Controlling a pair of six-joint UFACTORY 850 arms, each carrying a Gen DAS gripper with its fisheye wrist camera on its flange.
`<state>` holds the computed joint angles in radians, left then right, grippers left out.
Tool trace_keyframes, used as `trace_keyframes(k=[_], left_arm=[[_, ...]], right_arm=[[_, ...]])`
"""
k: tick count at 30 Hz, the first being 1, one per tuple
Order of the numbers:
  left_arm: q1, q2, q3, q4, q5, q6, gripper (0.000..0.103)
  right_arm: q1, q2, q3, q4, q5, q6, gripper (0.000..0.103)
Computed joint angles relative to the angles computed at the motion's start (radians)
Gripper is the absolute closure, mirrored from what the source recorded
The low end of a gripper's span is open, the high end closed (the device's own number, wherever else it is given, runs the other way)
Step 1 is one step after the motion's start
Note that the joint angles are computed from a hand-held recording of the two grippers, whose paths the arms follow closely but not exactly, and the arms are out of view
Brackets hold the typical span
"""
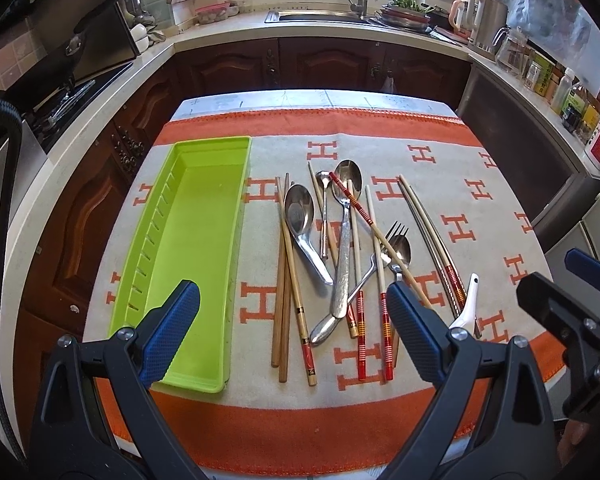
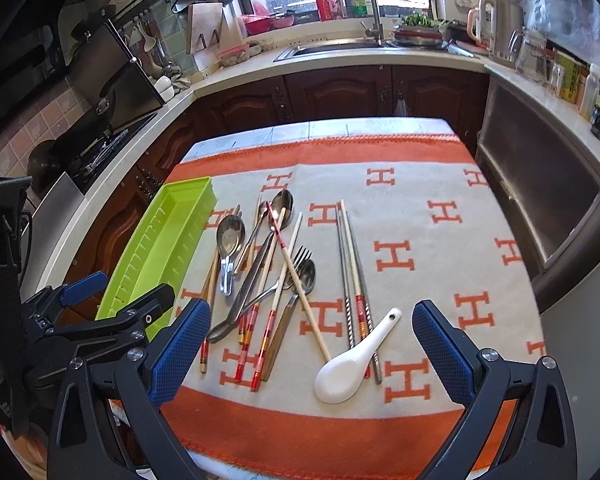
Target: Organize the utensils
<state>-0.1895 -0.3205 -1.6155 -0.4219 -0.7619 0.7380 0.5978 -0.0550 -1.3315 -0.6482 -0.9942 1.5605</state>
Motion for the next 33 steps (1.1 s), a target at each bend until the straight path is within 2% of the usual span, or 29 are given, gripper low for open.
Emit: trace_keyframes(k=[2,4,6,10,13,15,16,20,22,23,24,26,29,33], left_arm=[[-0.002,-0.012,-0.023,-0.008,-0.014,0.008,0.010],[-0.007,-0.024,-0.048,-0.019,-0.023,0.019,0.011],[-0.013,-0.031,-0.067,-0.027,-0.026,0.028,0.012],[-0.030,-0.059,-0.120,-0.030,-0.035,0.028,0.016],[-0.048,-0.095,-0.167,-0.009,-0.056,-0.005,0.029],[-0.062,-0.131,-0.208,0.011,-0.091,-0.036,0.036],[-0.067,-0.146,-0.222,0.015,-0.109,-0.048,0.042],[-0.089,-0.224,-0.291,0.027,-0.224,-0.100,0.063],[-0.099,-0.252,-0.305,0.026,-0.264,-0.118,0.072],[-0.105,-0.262,-0.306,0.027,-0.278,-0.125,0.077],[-0.110,-0.272,-0.303,0.026,-0.291,-0.131,0.079],[-0.119,-0.288,-0.303,0.022,-0.316,-0.144,0.087],[-0.130,-0.295,-0.278,0.002,-0.334,-0.155,0.091],[-0.142,-0.295,-0.259,-0.009,-0.347,-0.167,0.092]], right_arm=[[-0.007,-0.002,-0.016,0.012,-0.029,-0.039,0.001],[-0.027,0.010,-0.021,0.058,-0.019,-0.083,0.002],[-0.053,0.015,-0.034,0.110,-0.030,-0.135,0.008],[-0.095,0.038,-0.021,0.109,-0.018,-0.169,0.020],[-0.126,0.051,0.009,0.075,0.009,-0.164,0.024],[-0.151,0.064,0.050,0.047,0.069,-0.146,0.033],[-0.172,0.069,0.075,0.034,0.118,-0.141,0.035],[-0.249,0.044,0.114,0.102,0.215,-0.217,0.050],[-0.279,0.024,0.126,0.145,0.244,-0.271,0.055],[-0.297,0.013,0.134,0.183,0.262,-0.312,0.061],[-0.306,0.000,0.133,0.190,0.255,-0.334,0.068],[-0.332,-0.024,0.140,0.221,0.258,-0.396,0.072],[-0.359,-0.047,0.155,0.301,0.291,-0.489,0.076],[-0.369,-0.075,0.140,0.401,0.211,-0.614,0.080]])
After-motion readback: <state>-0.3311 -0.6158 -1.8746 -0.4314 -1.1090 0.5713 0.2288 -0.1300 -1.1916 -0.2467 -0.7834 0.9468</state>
